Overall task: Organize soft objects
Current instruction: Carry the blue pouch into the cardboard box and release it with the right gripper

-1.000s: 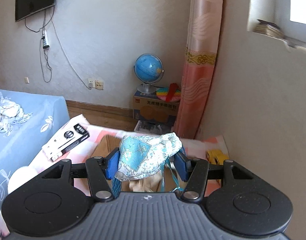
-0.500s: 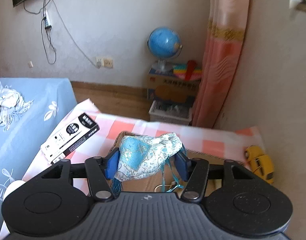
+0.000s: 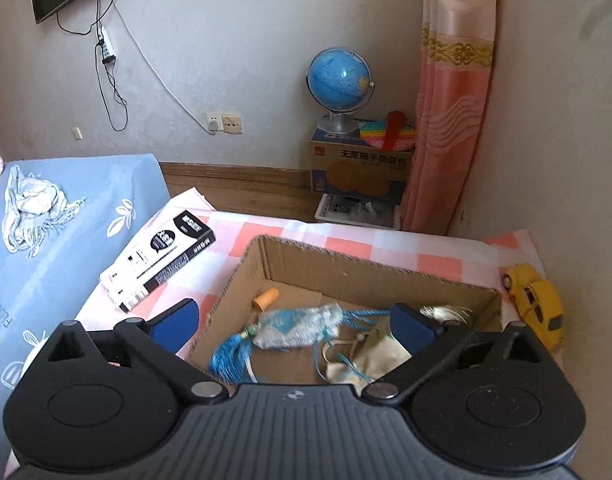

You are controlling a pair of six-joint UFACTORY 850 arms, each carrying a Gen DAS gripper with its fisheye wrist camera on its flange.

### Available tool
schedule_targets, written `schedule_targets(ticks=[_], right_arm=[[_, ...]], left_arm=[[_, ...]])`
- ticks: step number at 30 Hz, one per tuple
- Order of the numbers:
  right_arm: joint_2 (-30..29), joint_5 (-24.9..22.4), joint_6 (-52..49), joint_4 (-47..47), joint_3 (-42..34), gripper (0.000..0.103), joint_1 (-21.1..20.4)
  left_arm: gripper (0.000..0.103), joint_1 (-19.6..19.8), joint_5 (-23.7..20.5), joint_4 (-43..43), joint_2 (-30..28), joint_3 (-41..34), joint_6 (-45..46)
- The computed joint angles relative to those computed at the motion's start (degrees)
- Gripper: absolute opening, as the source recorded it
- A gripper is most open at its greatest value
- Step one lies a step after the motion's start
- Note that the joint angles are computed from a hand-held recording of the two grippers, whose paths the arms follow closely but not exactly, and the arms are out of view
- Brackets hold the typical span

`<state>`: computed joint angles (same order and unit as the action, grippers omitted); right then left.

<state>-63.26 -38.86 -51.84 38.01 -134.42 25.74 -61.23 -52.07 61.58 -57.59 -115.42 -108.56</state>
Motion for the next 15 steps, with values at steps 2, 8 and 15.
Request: schedule_targets(ticks=[2,8,15], right_arm=[[2.6,1.6,-2.8,1.9,4.7,0.103,-0.4],[10.7,6.7,-13.6,10.1,19.3,0.103,-2.1],[18.8,10.8,-29.4,23.3,33.5,0.103,-4.6]], left_arm=[[0.045,0.1,0.3,-0.3,0.0,-0.1,0.3],[0.045,0.5,1.2,-1.2,0.1,-0.5,1.0],[0.045,0.9,0.7,-2.9,-0.7,-2.5,3.4]])
